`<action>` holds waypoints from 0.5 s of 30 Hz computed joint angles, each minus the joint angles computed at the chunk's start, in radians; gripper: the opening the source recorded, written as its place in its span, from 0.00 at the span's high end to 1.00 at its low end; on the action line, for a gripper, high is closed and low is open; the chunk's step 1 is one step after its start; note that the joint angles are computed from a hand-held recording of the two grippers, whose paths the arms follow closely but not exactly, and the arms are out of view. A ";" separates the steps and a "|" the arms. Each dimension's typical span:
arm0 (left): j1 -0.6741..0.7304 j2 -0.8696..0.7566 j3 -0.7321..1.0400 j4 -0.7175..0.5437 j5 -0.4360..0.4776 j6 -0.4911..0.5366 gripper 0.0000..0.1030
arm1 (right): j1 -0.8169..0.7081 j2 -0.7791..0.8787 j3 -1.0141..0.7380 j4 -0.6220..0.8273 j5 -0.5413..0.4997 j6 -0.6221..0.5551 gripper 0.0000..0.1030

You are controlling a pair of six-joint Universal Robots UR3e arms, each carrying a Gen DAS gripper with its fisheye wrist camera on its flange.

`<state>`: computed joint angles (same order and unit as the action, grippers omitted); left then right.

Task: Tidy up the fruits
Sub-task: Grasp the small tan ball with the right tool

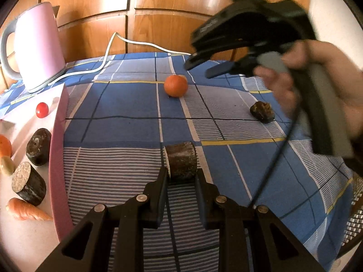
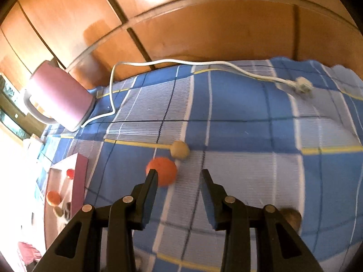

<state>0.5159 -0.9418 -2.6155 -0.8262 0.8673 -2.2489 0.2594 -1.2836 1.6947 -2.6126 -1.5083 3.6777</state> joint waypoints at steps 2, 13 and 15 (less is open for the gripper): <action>0.011 0.001 -0.001 -0.013 -0.012 0.005 0.77 | 0.001 0.065 -0.079 0.040 -0.005 -0.014 0.63; 0.015 0.002 -0.005 -0.017 -0.021 0.014 0.77 | 0.008 0.317 -0.411 0.224 -0.033 -0.053 0.64; 0.018 0.006 -0.004 -0.025 -0.023 0.017 0.77 | 0.008 0.326 -0.417 0.213 -0.031 -0.044 0.76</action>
